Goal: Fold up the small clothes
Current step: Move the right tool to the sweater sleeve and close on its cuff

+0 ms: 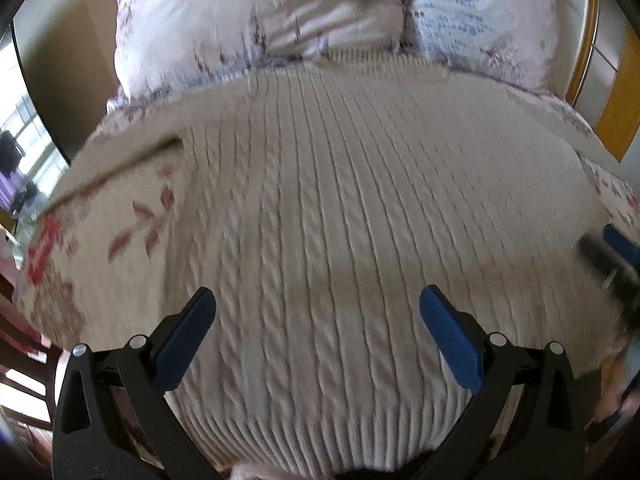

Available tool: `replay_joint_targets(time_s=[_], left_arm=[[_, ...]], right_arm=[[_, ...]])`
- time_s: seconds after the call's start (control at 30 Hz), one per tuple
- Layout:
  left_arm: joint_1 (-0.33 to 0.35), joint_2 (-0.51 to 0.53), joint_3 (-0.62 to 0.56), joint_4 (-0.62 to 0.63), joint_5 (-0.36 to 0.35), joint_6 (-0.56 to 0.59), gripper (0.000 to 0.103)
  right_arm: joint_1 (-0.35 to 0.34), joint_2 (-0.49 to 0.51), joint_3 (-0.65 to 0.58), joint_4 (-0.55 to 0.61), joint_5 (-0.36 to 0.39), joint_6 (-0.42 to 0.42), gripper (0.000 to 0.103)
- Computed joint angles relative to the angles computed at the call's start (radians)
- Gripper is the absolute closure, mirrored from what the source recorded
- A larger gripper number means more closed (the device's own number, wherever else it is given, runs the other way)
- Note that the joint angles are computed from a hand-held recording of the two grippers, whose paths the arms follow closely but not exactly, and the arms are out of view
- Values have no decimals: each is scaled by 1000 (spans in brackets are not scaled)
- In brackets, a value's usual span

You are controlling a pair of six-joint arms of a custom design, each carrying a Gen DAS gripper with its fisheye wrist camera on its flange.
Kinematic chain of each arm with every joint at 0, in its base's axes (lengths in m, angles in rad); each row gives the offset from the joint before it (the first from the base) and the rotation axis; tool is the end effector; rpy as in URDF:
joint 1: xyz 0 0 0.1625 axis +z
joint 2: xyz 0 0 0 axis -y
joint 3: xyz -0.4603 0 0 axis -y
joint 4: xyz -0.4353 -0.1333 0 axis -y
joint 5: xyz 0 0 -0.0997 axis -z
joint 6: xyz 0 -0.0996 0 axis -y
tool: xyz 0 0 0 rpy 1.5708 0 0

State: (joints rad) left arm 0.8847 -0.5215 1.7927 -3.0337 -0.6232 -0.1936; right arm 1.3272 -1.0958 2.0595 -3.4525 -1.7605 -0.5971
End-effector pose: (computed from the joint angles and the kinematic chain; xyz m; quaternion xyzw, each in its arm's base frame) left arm -0.2375 -0.6282 -0.0622 0.1736 0.8697 -0.2704 0.3747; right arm -0.0329 -0.6071 0.2341 0.1156 -0.8859 0.3680 0.2575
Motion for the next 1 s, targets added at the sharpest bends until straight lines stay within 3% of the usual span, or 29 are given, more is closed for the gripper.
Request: replay_joint_targets(time_s=[0.1, 0.17, 0.27, 0.3, 0.43, 0.6, 0.77, 0.87, 0.93, 1.0], left_arm=[[13, 11, -37, -114, -22, 113, 2], [27, 16, -62, -183, -58, 171, 2], [45, 24, -120, -178, -89, 195, 2], [50, 31, -153, -153, -82, 199, 2], [58, 69, -246, -116, -20, 264, 2], [78, 100, -339, -48, -16, 310, 2], [101, 136, -406, -38, -44, 314, 2], [118, 153, -432, -62, -98, 329, 2], [136, 151, -438, -70, -177, 332, 2], [153, 145, -441, -59, -247, 310, 2]], right_arm=[[-34, -40, -90, 85, 18, 142, 2], [-67, -52, -172, 150, 24, 263, 10], [-109, -46, -294, 292, 6, 439, 25], [-132, -45, -338, 348, 14, 515, 29], [-184, -26, -435, 438, 38, 689, 38], [-209, 13, -507, 480, 22, 812, 48], [-222, 41, -551, 438, 10, 840, 61], [-239, 51, -574, 420, 17, 864, 73], [-245, 60, -583, 391, 2, 864, 85], [-247, 65, -584, 371, -10, 849, 89]])
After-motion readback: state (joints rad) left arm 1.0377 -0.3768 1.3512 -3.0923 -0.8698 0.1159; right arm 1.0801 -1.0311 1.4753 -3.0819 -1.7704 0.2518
